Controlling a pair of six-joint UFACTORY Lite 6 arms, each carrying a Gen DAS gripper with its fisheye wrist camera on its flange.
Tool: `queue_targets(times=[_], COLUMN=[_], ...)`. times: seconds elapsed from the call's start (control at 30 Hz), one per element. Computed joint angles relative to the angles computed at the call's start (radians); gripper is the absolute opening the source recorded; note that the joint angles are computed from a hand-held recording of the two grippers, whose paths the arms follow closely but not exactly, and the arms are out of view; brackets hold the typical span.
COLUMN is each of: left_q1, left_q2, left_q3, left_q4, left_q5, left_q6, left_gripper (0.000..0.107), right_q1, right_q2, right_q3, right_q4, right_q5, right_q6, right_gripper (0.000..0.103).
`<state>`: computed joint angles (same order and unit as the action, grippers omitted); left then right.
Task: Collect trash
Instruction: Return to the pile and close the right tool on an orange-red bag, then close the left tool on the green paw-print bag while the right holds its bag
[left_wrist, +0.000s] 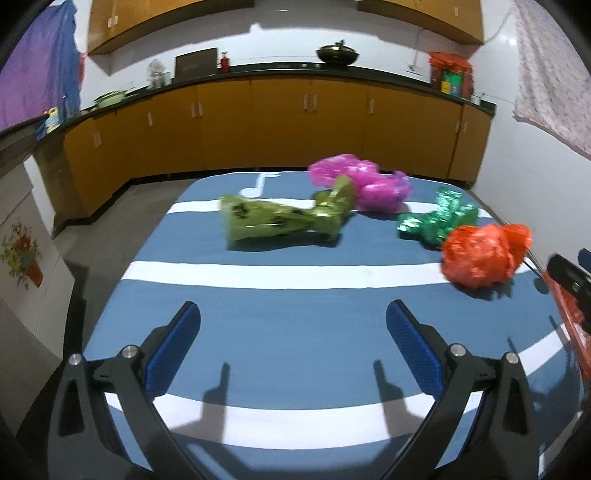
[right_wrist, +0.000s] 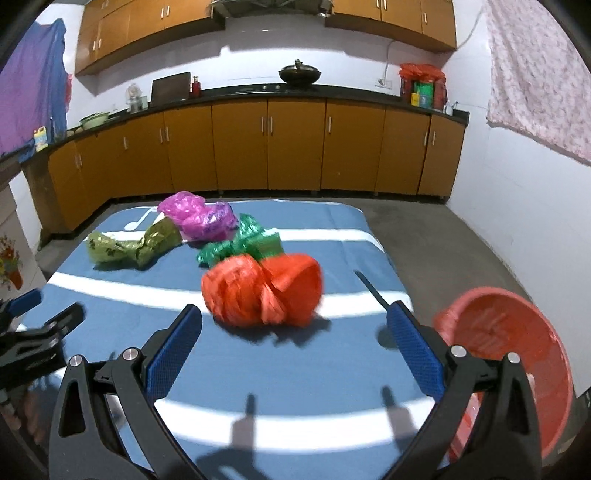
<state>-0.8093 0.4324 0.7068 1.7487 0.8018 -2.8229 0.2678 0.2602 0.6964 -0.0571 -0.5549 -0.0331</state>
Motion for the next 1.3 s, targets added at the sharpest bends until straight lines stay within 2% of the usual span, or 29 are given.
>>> queue_targets(times=[0.27,0.4,0.57,0.67,0.87,1.03,1.17,1.2,1.3], left_q1=[0.078,0.108,0.128,0.136,0.239,0.421,0.502,0.508,0.535], left_q2=[-0.054,-0.047,-0.035,-0.026,-0.036,-0.018,0.029,0.047,0.130], left_q3=[-0.091,-0.092,-0.066,-0.042,-0.017,0.042,0.131,0.154,0.266], left_q4=[0.078,0.120,0.151,0.153,0.216,0.371,0.459,0.450,0.375], left_q5=[-0.004,-0.011,-0.024,-0.017,-0.024,-0.130,-0.208,-0.215,-0.275], left_q6=[-0.082,-0.100,-0.093,-0.066,-0.022,-0.072,-0.104,-0.085,0.048], left_gripper=[0.099,0.099,0.099,0.099,0.099,0.099,0.098,0.097,0.082], right_q1=[0.067,0.069,0.038,0.044,0.025,0.005,0.006,0.009,0.007], right_q2=[0.220,0.275,0.278,0.270,0.230,0.195,0.177,0.172,0.167], right_q3=[0.262,0.305,0.326,0.311,0.251,0.202,0.174,0.167,0.160], right_q4=[0.143,0.114,-0.163,-0.194,-0.300,-0.346,-0.312,-0.296,-0.286], right_q5=[0.087,0.139,0.217,0.217,0.199,0.182,0.174,0.173,0.172], right_q6=[-0.132,-0.147,0.090,0.104,0.211,0.244,0.190,0.169,0.146], right_gripper=[0.100,0.097,0.054,0.036,0.029,0.029,0.029,0.029,0.029])
